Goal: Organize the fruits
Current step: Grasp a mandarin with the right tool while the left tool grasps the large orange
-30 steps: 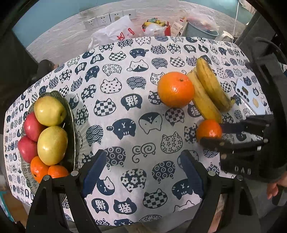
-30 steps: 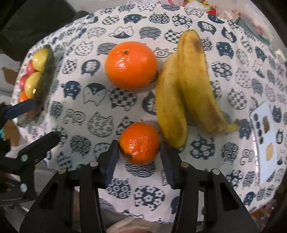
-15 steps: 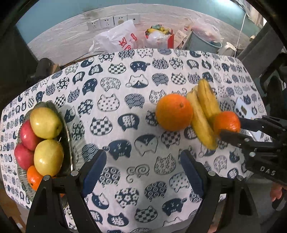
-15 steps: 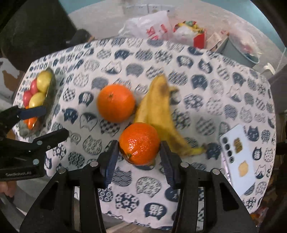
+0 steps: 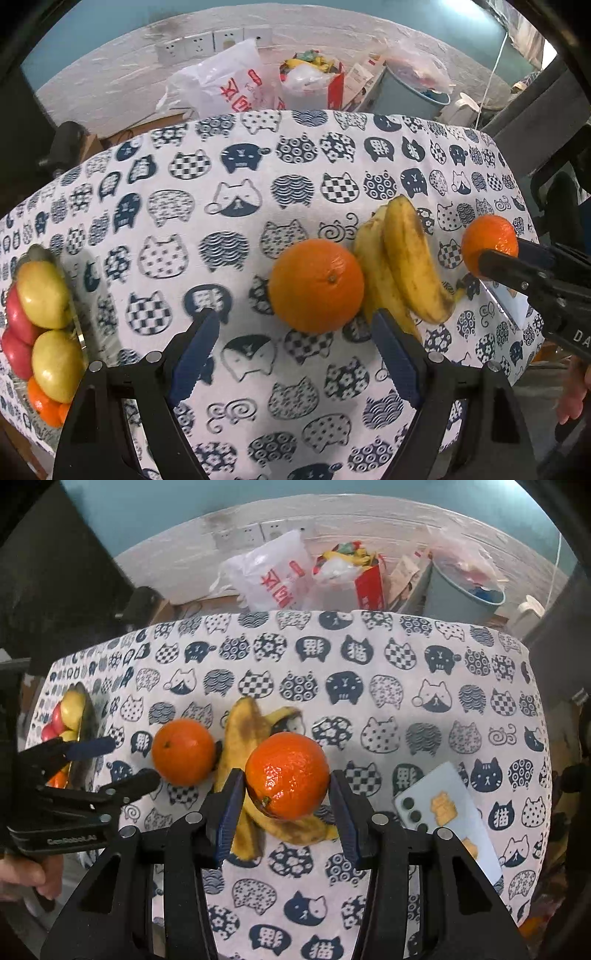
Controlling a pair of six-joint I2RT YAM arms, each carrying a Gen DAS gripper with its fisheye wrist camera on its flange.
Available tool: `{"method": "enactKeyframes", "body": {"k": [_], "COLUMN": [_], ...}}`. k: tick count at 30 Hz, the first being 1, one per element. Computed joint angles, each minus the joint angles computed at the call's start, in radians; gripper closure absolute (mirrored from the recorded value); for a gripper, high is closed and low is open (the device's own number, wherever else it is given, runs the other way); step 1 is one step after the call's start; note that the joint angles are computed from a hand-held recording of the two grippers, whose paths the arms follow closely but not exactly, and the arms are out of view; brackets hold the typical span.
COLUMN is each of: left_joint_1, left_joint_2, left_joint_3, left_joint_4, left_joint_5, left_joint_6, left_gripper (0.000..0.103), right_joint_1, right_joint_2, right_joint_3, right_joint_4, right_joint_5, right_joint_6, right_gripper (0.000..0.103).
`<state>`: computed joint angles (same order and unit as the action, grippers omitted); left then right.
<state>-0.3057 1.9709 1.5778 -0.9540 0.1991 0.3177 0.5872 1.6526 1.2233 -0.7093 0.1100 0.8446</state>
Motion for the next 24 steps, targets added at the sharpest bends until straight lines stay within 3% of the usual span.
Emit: {"method": "enactKeyframes", "body": {"k": [16, 19, 24], "left_joint_1": [-0.053, -0.049, -0.045], "left_joint_2": [0.103, 0.121, 0.128], "left_joint_3": [0.030, 0.044, 0.042], "left_joint_4": [0.049, 0.040, 0.045], "left_joint_5": [-0.008, 0.006, 0.023], "left_joint_6": [-0.019, -0.011, 0.007], "left_gripper": [0.018, 0.031, 0.032], "right_joint_1": [-0.069, -0.079, -0.086], "right_joint_2": [0.029, 0.043, 0.061], "right_joint_3": [-0.053, -0.056, -0.056], "right_joint_4": [0.075, 0.085, 0.092], "right_joint_5": [-0.042, -0.052, -0.060], "right_joint_6": [-0.062, -0.067, -0.071], "right_gripper": [0.057, 0.057, 0.057]}}
